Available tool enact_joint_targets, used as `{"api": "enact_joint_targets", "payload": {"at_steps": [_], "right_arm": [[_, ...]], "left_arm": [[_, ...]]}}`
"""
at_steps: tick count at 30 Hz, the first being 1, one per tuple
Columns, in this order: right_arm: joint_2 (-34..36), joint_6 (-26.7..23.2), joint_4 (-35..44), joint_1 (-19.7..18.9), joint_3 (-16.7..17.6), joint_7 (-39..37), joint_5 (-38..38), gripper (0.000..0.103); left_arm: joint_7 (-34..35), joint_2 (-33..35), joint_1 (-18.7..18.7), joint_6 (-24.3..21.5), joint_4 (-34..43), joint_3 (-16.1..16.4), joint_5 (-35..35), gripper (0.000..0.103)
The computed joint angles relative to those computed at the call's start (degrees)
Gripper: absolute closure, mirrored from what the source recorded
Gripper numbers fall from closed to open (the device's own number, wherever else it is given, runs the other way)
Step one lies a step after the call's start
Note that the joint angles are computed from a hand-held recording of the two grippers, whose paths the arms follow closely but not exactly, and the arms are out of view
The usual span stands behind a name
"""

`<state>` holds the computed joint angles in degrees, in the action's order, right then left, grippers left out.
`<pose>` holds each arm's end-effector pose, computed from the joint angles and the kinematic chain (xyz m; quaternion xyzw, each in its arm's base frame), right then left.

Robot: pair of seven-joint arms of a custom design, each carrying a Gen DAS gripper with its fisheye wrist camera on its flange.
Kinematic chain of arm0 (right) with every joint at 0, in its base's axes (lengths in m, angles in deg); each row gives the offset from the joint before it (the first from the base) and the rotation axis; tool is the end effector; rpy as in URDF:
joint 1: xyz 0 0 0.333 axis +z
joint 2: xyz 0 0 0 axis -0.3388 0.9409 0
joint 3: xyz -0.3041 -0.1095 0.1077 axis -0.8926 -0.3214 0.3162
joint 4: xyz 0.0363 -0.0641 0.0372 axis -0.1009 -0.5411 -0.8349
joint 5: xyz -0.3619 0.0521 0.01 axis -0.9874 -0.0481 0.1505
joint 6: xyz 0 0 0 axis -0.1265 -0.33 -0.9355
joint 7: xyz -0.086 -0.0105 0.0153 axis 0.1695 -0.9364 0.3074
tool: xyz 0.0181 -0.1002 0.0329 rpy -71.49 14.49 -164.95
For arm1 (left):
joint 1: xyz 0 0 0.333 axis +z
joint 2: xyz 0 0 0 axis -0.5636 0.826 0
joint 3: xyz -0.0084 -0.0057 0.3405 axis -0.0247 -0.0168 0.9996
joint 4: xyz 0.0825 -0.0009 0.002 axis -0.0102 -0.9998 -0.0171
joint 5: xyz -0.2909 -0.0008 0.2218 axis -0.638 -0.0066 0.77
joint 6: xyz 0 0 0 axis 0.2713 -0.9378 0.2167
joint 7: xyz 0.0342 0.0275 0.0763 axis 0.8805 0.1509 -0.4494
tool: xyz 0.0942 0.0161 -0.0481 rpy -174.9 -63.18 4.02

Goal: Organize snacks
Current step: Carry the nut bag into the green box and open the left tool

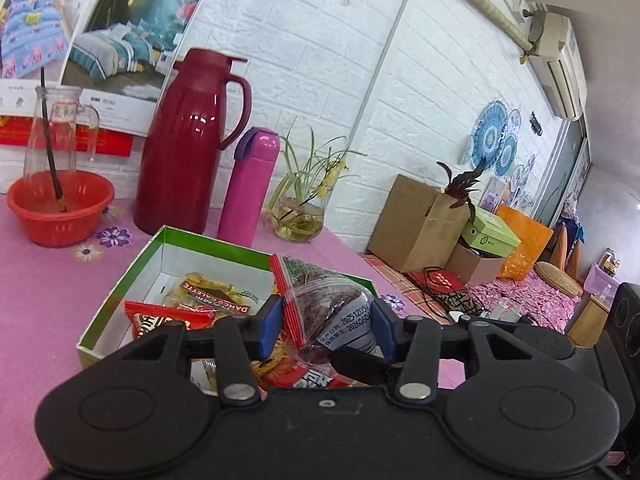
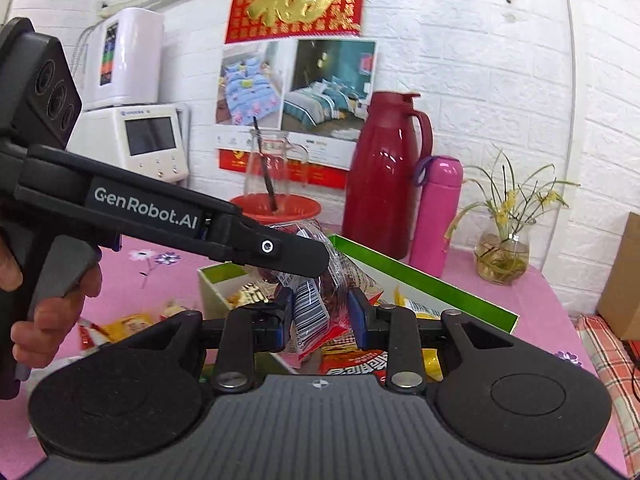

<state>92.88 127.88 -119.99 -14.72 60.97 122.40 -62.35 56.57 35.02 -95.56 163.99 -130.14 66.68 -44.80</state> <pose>0.5861 0.1752 0.5061 -0.7435 0.3360 -0.2603 0.5163 0.5861 -0.4080 0.5142 -0.5682 0.5969 -0.5212 0.2219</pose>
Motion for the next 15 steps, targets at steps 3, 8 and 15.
{"api": "enact_joint_targets", "payload": {"at_steps": [3, 8, 15], "right_arm": [[3.0, -1.9, 5.1, 0.2, 0.0, 6.8, -5.7, 0.050], [7.4, -5.6, 13.9, 5.6, -5.2, 19.6, -17.5, 0.036], [5.7, -5.2, 9.3, 6.4, -6.5, 13.4, -10.9, 0.002]], "left_arm": [[-0.4, 1.8, 4.1, -2.2, 3.2, -3.0, 1.6, 0.071], [-7.8, 6.4, 0.7, -9.5, 6.3, 5.2, 4.7, 0.000], [-14.4, 5.5, -3.7, -7.3, 1.9, 10.7, 9.1, 0.000]]}}
